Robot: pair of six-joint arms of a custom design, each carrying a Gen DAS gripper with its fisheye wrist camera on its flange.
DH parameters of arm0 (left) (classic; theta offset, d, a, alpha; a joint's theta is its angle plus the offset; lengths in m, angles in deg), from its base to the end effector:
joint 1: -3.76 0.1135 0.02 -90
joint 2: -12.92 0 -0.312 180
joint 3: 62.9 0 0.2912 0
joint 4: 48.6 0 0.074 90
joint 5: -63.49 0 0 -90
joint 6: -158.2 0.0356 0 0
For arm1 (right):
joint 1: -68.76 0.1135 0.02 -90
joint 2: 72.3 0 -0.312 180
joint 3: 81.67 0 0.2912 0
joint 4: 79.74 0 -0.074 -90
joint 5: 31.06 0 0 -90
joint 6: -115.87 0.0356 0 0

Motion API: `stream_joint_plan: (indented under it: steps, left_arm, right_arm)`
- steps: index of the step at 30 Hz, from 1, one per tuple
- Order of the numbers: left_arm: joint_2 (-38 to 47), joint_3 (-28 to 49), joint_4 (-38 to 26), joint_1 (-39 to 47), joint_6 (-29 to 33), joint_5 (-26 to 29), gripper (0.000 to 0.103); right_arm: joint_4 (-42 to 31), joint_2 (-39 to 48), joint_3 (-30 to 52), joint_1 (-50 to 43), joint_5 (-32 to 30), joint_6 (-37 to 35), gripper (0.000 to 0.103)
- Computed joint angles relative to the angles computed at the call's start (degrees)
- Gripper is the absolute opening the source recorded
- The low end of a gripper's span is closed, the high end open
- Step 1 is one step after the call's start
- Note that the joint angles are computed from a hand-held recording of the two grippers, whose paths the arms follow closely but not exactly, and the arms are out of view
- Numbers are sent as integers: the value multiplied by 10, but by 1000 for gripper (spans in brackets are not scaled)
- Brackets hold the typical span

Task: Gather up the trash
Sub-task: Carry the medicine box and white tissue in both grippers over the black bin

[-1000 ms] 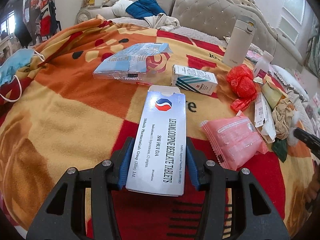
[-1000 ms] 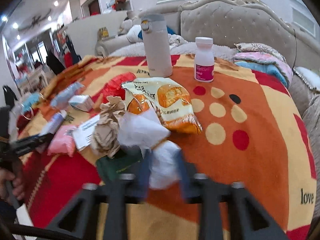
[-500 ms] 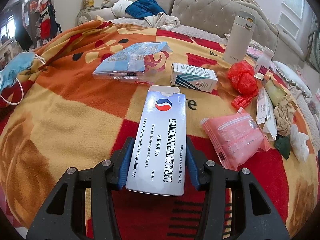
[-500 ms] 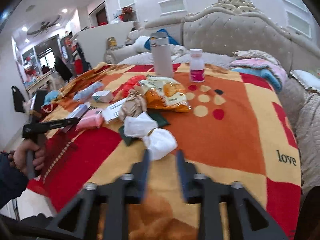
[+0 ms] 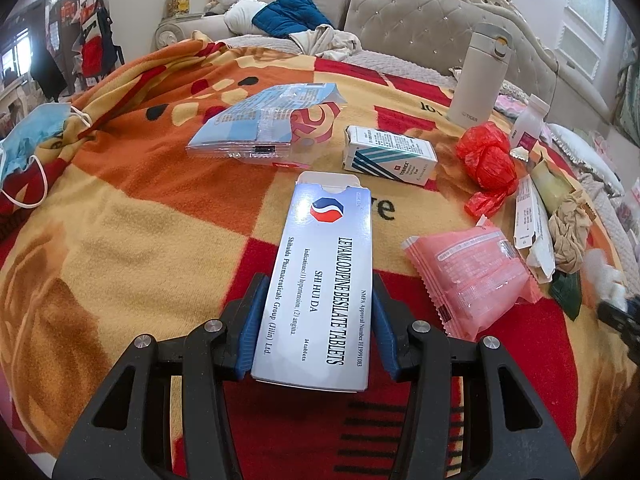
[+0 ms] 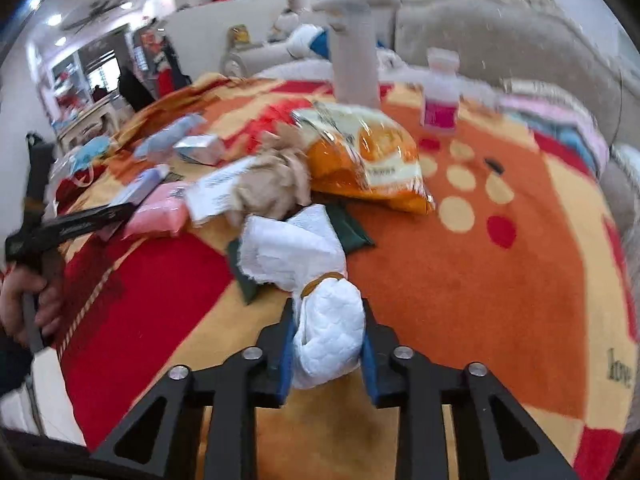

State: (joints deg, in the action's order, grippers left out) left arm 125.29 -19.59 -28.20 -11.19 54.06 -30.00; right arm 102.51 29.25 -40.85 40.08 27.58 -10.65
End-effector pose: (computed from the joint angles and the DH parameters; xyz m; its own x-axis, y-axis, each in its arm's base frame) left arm 0.3051 -0.0792 0.0478 -0.7568 -0.0503 -0.6517 0.0348 0.9925 -0.1170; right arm 0.2540 -0.1178 0.0762 -0.7029 -0.1947 -0.6842 -0.3075 0.9505 0.0454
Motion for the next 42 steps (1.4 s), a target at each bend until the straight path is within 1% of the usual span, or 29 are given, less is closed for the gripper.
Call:
stream_joint_plan:
  steps: [1,3,6,8,10,12,15,17,19,23,26,29,32,35,37,38,40,42]
  left_arm:
    - [0,0,0,0,0,0,47]
    - [-1,-2,4,0,0,0,47]
    - [-18,-26,27,-8,7,-8,47]
    - [-40,-56,42,-23,-2,-9,47]
    - [-68,-83,54,-52,-23,-24,47]
    - [-92,-93,41,-83,-46,-40,47]
    - [-127,-87,0,-142,-82,-76,47]
    - [-149,-72,-34,-188,-97,-100,47]
    - [-158,-52,-61,-225,-99,-122,47]
    - [-158,6,-127,-294,-107,-153,47]
    - [-156,43,-161,-326,-115,-177,47]
    - [-148,88,-202,-350,-140,-188,47]
    - [-125,135,-229,-378,-170,-209,47]
    - [-75,199,-276,-409,-208,-238,47]
    - [-46,228,-293,-423,-223,-245,47]
    - [-27,246,-302,-433,-224,-252,47]
    - [-10,261,-311,-441,-211,-258,47]
    - [0,272,-322,-451,-199,-272,47]
  right_arm:
    - [5,-16,-14,-11,-4,-7,25]
    - [-20,-51,-34,-54,-38,-37,25]
    - [-74,-94,-56,-138,-92,-103,25]
    - [-125,-102,-61,-203,-137,-161,25]
    - [-158,-87,-64,-270,-178,-208,25]
    - [-163,-92,-67,-292,-175,-214,25]
    - [-187,-103,-62,-318,-187,-235,25]
    - [-194,-97,-54,-333,-190,-240,25]
    - [-192,-93,-49,-341,-192,-234,25]
    - [-210,-92,-38,-370,-207,-245,26]
    - [-223,-94,-33,-394,-218,-257,26]
    - [-249,-89,-19,-425,-234,-275,26]
    - [-282,-83,-1,-454,-250,-299,26]
    - [-295,-75,11,-477,-256,-310,26]
    - [-310,-73,21,-496,-263,-318,26]
    - [-321,-69,28,-509,-268,-327,26]
    - [-321,-60,35,-525,-270,-329,26]
    - [-318,-53,44,-536,-264,-321,26]
